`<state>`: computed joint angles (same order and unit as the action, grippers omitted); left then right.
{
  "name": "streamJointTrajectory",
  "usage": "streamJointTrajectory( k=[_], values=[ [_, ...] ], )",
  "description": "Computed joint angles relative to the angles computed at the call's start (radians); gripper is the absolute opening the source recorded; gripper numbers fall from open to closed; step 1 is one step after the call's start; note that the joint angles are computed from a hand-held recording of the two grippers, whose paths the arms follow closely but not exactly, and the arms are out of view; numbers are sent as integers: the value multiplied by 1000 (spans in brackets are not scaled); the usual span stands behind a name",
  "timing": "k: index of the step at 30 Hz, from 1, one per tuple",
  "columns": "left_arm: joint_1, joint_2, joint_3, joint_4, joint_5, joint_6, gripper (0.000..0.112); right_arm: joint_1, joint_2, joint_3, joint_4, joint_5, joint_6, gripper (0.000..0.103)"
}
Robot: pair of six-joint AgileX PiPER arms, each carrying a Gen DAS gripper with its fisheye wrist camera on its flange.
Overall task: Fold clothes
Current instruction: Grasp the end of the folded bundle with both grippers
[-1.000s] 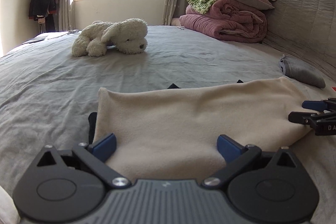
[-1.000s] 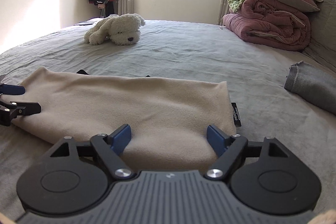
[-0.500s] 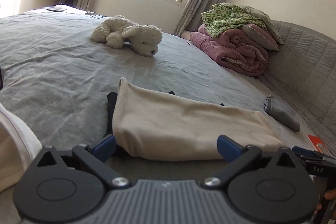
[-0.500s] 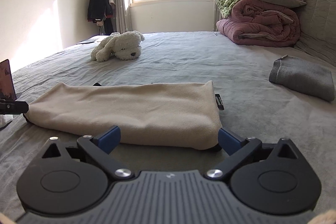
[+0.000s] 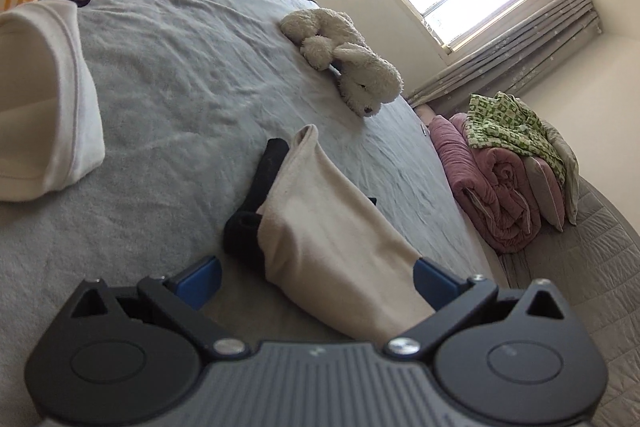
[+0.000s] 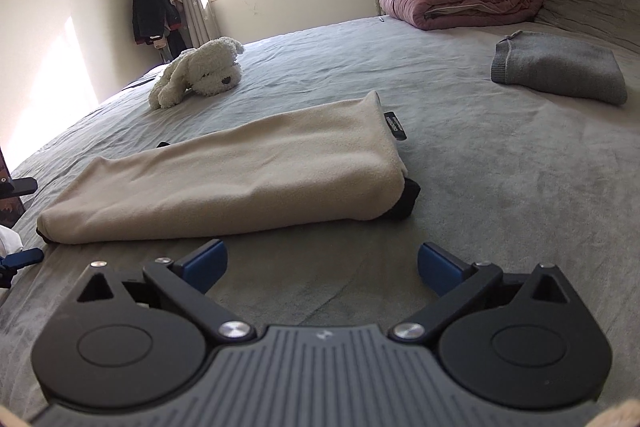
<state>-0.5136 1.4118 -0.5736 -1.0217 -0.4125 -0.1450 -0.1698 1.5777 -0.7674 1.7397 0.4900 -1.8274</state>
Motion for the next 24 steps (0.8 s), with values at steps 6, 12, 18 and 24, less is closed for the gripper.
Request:
streamJointTrajectory(
  k=[6, 12, 18, 24],
  values=[
    [-32, 60, -44, -58, -56, 18, 102, 12, 6, -3, -12, -20, 10, 103],
    [-76, 114, -84, -159, -142, 63, 102, 22, 9, -8, -23, -39, 14, 103],
    [-147, 168, -151, -364, -272, 173, 92, 24, 8, -9, -31, -44, 21, 103],
    [-202, 239, -266, -639, -400, 413, 55, 32, 8, -12, -38, -59, 21, 103]
  ],
)
